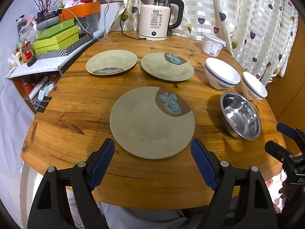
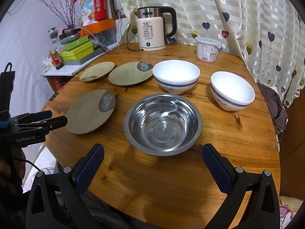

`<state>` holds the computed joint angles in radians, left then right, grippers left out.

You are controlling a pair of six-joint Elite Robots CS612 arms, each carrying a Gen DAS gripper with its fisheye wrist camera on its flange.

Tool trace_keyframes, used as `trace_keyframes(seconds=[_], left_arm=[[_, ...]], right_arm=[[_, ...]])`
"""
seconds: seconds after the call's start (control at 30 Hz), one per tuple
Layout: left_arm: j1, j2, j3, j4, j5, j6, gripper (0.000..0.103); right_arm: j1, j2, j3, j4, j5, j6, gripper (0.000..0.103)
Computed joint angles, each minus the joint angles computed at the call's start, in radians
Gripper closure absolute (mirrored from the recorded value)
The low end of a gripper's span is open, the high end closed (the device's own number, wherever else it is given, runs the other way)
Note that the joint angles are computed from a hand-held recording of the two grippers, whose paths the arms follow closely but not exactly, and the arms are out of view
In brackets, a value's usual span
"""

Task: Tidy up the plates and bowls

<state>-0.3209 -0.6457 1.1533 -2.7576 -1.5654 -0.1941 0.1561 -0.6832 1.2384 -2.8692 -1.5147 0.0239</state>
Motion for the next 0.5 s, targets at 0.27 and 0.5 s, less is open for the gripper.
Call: trace_keyframes(seconds=[0.27,0.5], left_arm=[[0.001,0.001,0.001,-0.01,-0.018,0.003,0.022],[0.001,0.002,0.001,-0.006,-0.018,-0.001,0.023]], right_arm=[[0.0,0.0,-0.002,0.005,0.005,0.001,0.0],[0.0,0.003,-0.007,0.02,0.011,0.001,0.0]])
